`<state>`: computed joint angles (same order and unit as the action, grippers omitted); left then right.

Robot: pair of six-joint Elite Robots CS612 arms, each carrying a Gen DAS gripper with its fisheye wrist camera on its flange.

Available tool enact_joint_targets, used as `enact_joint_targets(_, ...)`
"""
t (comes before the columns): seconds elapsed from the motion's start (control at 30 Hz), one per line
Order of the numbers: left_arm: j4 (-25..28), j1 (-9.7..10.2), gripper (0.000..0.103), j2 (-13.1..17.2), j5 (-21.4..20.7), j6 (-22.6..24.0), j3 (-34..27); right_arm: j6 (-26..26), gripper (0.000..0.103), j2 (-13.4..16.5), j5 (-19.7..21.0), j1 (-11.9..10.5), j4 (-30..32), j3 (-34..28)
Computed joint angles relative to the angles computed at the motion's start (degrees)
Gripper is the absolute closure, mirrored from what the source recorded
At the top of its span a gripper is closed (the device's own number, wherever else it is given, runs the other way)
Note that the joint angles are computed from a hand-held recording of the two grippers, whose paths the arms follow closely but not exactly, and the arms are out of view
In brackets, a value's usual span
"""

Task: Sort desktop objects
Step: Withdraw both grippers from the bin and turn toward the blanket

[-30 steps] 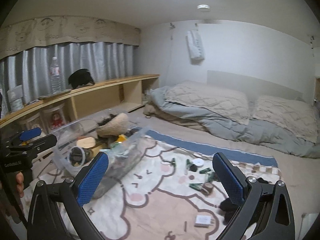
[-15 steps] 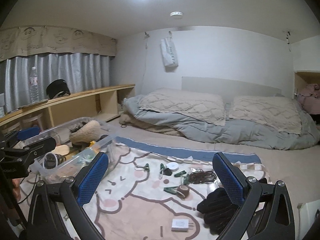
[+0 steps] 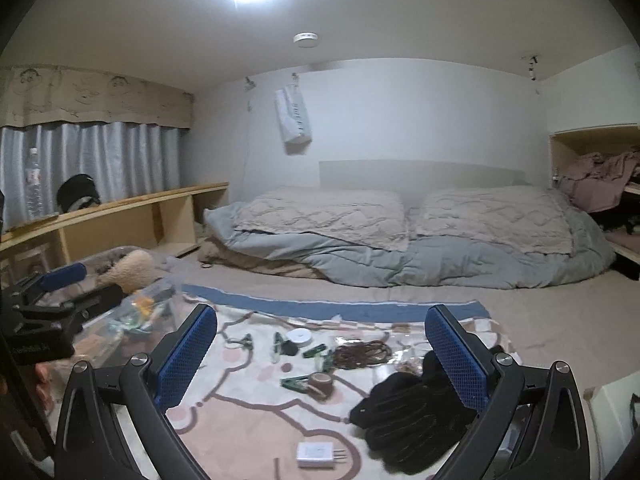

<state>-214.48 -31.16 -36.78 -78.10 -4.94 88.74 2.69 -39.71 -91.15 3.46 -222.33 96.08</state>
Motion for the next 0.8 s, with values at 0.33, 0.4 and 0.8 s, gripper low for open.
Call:
enact_joint_targets(0.33, 0.9, 0.57, 0.000, 2.7, -4.0, -0.7, -2.3, 2.2, 0.000, 2.0, 0.6, -1.0, 3.0, -1.7)
enact_joint_targets(0.4, 2.2, 0.84, 0.000, 3.2, -5.3, -1.4, -2.7, 2.6, 0.000, 2.8, 0.9, -1.1, 4.8, -2.6)
enact_joint_targets(0.8, 13.8, 1.55, 0.000, 5.8, -9.0, -8.4, -4.8, 9.2, 0.000, 3.9, 7.5, -2.8, 32.1, -6.6)
